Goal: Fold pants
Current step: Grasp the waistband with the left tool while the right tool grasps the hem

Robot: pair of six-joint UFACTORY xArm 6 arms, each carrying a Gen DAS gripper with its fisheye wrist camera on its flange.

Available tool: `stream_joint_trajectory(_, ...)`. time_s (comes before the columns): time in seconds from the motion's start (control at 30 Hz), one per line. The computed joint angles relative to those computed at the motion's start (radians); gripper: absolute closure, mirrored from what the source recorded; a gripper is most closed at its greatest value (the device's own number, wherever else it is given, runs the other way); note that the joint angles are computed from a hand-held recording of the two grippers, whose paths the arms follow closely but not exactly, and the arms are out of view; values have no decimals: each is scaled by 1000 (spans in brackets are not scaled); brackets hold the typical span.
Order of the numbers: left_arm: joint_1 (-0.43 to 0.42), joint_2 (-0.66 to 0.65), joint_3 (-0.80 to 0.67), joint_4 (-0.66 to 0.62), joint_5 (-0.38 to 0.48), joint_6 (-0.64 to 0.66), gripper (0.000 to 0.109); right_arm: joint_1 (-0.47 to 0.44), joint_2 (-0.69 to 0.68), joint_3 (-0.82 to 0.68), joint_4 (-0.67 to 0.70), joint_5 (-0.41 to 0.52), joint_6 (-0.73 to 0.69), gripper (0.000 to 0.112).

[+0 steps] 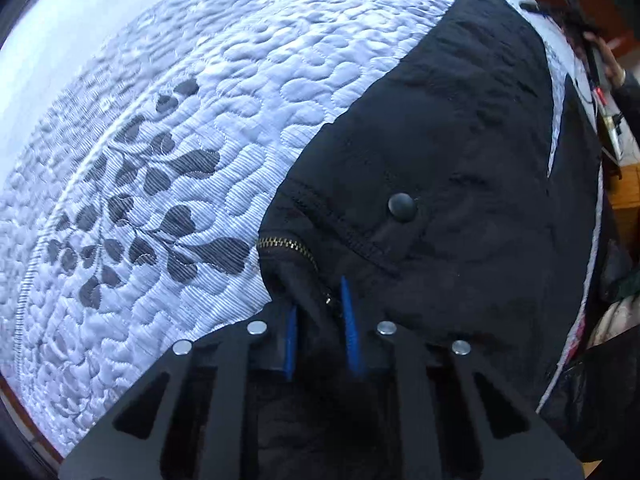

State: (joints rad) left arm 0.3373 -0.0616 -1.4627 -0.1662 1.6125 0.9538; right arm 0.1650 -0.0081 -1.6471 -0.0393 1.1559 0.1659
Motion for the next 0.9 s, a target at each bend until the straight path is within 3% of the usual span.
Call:
stream_joint_trajectory(0.17, -12, -40, 52, -9, -59, -29, 91, -33, 153, -213, 23, 74, -87, 13)
stream_joint_trajectory(0.27, -3, -65, 87, -16, -74, -40, 91, -59, 317, -438, 99, 209, -120, 13)
stream_joint_trajectory(0.4, -15, -86, 131, -20, -101, -66, 91, -35, 484, -657, 26, 307, -125, 15)
stream_joint_trajectory(0.5, -28, -99, 153, -20, -116, -90, 90, -20, 529, -698, 19, 315, -162, 42)
stream_joint_trajectory(0.6, -40, -112, 171, -11, -130, -108, 89, -9, 520, -681, 43, 311, -189, 67)
stream_joint_trajectory(0.67, -45, -130, 181, 2, -127, -122, 89, 17, 467, -601, -14, 259, -227, 86)
stream_joint_trajectory(0.77, 25, -101, 98, 16, -91, -77, 89, 36, 385, -492, -51, 185, -258, 96)
stream_joint_trajectory(0.9, 39, -160, 111, 6, -90, -101, 91, 51, 229, -314, -64, 50, -264, 101)
